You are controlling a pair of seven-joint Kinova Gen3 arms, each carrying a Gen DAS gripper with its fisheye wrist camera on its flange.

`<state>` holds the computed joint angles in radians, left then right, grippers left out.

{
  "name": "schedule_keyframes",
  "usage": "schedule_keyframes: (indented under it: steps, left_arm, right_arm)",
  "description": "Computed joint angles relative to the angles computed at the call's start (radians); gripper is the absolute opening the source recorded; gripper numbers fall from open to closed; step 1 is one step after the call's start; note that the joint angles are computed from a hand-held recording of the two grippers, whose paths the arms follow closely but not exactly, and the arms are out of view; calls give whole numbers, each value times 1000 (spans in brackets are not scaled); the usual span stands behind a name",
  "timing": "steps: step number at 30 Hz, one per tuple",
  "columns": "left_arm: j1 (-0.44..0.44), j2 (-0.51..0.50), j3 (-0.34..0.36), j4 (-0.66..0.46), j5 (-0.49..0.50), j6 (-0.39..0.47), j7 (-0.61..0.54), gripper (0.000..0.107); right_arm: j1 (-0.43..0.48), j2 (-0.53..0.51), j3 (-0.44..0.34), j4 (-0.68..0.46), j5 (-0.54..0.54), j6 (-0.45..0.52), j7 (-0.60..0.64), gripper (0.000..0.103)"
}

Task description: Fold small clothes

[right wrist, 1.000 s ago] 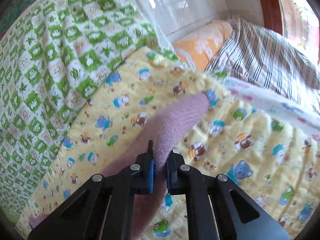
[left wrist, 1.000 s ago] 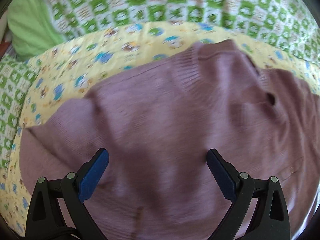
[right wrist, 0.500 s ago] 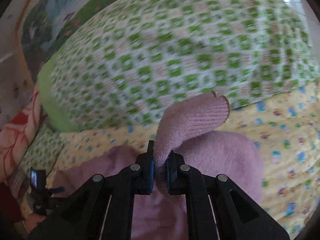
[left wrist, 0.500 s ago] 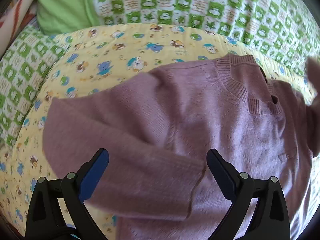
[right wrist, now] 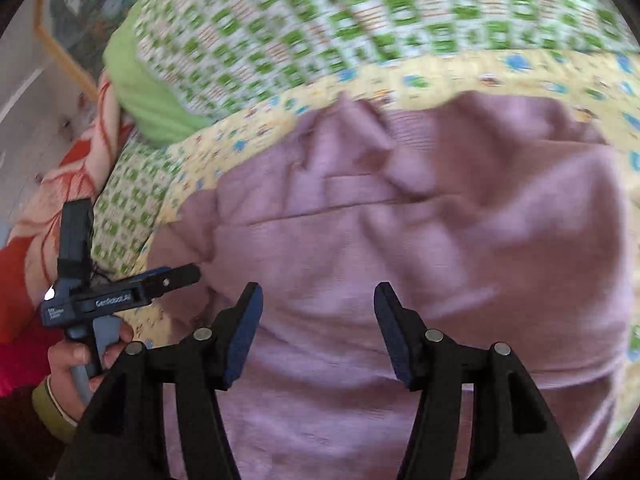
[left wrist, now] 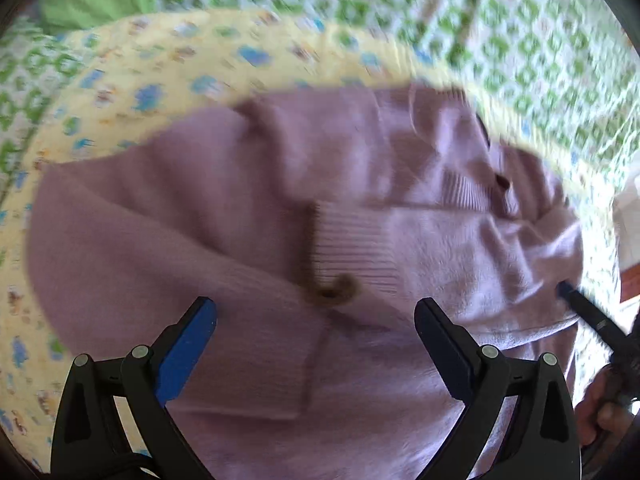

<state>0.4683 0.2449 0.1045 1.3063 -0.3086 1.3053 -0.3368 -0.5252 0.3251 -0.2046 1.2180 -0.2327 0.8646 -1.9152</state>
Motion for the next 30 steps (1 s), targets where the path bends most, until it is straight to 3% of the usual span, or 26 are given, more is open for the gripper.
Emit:
schedule_keyframes:
  steps: [4,5,7,9,12,16,21,25,30]
  left_arm:
    - [-3,116,-14,-120,26,92,-34,98]
    - [5,124,-21,-128,19,93,-35,92]
    - [22,125,-28,-129,-5,61,-48,59]
    - [-18,110,30,-119,-22,24,-57,10]
    - [-5,30,49,-91,-74,-30,11,9]
    - [132,-51,-34,-46,-188,16,109,8]
    - [57,-129,26,119,-117,-54,190,9]
    - [58,-133,62,145,-162,-27,266,9]
    - [21,-154,77,191,-120,-58,275,9]
  right_arm:
    - [27,-69,39,76,32,-21,-71,59]
    - [33,-83,46,93,43,-22,-88,59]
    - [56,-98,55,106,55,-14,-105,59]
    - [70,-115,63,126,70,-16,-132,59]
    - [85,-142,74,163,105,-33,-183,59]
    - [93,-168,84,181,170,-50,-249,60]
    - [98,-130,87,140,228,-12,-288,62]
    - [100,-57,84,59,229,56,-249,63]
    - [116,38,82,-26,183,108,-182,68]
